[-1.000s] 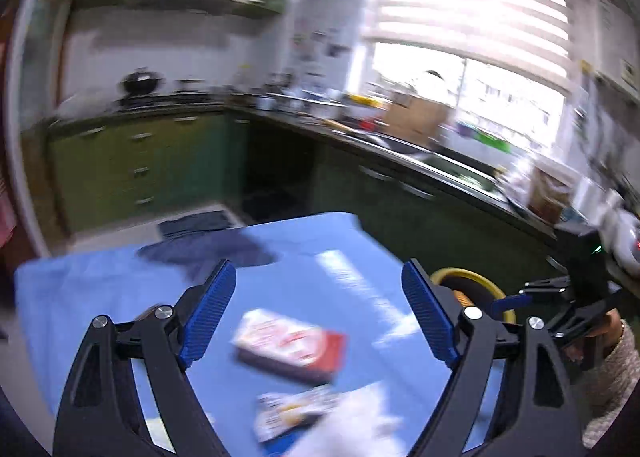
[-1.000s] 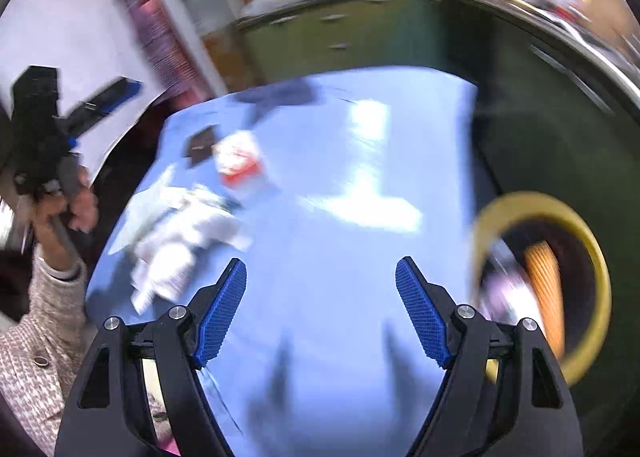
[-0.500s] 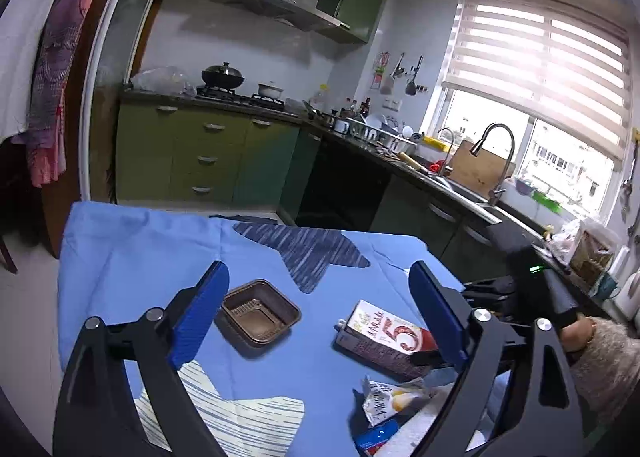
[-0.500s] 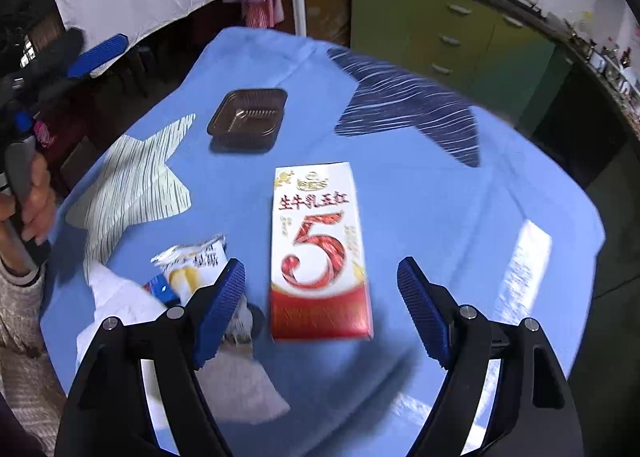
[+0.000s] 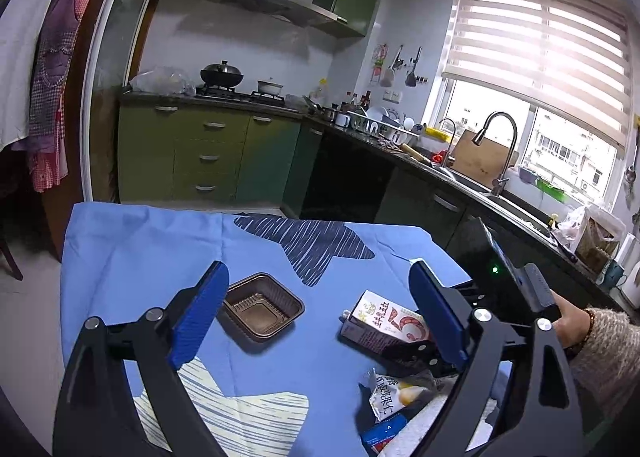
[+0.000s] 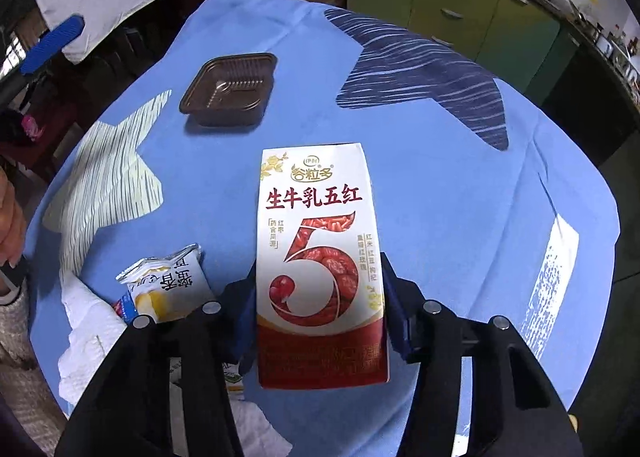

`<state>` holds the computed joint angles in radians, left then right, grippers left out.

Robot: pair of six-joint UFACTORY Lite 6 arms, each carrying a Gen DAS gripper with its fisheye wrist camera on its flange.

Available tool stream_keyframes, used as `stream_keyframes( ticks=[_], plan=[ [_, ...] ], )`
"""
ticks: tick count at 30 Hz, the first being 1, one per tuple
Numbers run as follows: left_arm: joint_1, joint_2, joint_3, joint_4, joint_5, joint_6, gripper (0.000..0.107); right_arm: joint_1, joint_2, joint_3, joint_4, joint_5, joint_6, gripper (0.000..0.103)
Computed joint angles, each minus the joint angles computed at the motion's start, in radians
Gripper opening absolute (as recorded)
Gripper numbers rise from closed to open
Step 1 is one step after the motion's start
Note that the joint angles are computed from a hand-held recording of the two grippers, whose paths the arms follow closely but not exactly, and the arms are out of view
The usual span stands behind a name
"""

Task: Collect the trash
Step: 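Grasp the red-and-white milk carton with the right tool, then carry the milk carton with the right tool and release it into the bin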

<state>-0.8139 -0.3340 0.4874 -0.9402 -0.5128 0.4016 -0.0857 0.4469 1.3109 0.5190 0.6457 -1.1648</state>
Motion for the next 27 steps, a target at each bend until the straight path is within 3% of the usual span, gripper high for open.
stream_keyframes(
  ticks=[7,12,15,20,27],
  plan=[
    [0.015,0.006,-0.01,0.032,-0.002,-0.041,0.087,-0.16,-0.067,0.018,0.088,0.136,-0.071,0.052],
    [0.004,0.016,-0.006,0.025,-0.004,-0.031,0.087,-0.433,-0.164,0.029,0.116,0.3,-0.162,0.052],
    [-0.012,0.024,0.0,0.003,-0.013,-0.005,0.088,-0.646,-0.131,0.128,0.108,0.383,-0.194,0.052],
    [-0.025,0.043,0.006,-0.012,-0.021,0.015,0.089,-0.895,0.142,0.453,-0.017,0.4,-0.092,0.052],
    [-0.025,0.08,0.022,-0.012,-0.018,0.021,0.089,-0.976,0.588,0.933,-0.203,0.398,0.118,0.052]
  ],
)
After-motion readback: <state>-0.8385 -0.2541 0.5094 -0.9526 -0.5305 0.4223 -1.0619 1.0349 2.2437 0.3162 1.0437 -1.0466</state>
